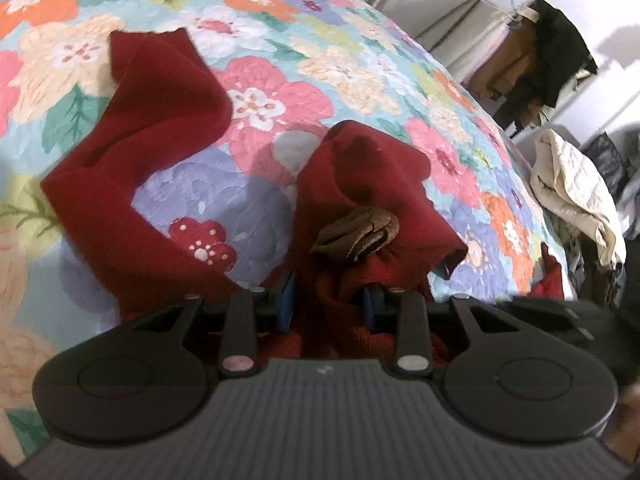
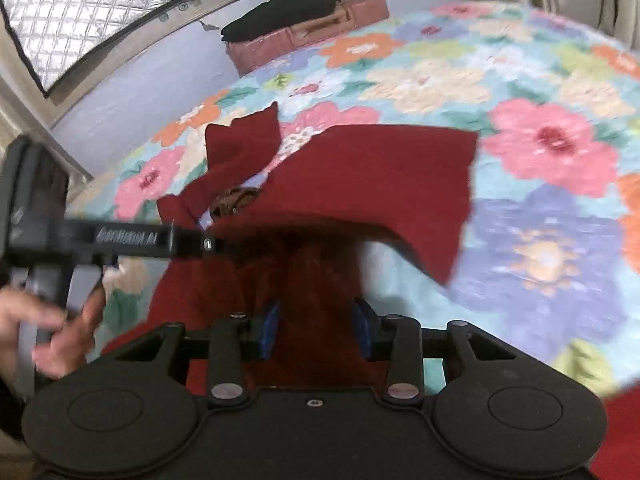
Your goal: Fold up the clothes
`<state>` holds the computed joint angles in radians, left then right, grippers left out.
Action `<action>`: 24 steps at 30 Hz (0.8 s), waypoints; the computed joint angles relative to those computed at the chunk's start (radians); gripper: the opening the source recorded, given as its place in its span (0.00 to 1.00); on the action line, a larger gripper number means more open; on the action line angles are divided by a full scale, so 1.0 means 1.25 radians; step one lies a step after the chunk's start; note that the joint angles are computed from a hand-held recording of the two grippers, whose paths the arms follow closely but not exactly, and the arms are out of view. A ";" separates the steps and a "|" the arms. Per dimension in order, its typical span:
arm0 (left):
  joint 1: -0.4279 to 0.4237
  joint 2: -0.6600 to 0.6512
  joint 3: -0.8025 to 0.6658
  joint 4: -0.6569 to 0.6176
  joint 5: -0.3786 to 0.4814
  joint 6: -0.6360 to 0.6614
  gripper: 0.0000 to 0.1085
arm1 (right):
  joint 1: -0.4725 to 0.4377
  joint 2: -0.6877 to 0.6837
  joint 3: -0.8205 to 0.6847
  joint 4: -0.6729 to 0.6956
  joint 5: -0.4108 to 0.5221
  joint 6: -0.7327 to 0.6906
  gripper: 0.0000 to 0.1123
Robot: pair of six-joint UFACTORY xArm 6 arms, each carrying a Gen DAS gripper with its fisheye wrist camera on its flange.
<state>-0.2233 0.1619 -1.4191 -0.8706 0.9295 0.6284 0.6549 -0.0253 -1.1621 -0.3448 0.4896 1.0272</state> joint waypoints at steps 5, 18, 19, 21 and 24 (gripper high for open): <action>0.003 -0.006 -0.001 -0.023 0.013 0.027 0.28 | -0.001 0.073 -0.081 -0.035 0.023 -0.103 0.06; -0.017 -0.057 0.024 -0.056 -0.031 0.051 0.28 | 0.059 -0.134 -0.029 -0.506 0.508 0.096 0.04; -0.017 -0.050 0.013 -0.039 -0.028 0.041 0.28 | 0.047 -0.158 -0.007 -0.514 0.520 0.112 0.04; -0.016 -0.035 -0.018 -0.014 -0.019 0.026 0.30 | 0.019 -0.209 0.036 -0.524 0.536 0.145 0.04; -0.020 0.003 -0.093 0.041 -0.011 0.017 0.41 | -0.054 -0.281 0.117 -0.457 0.488 0.179 0.04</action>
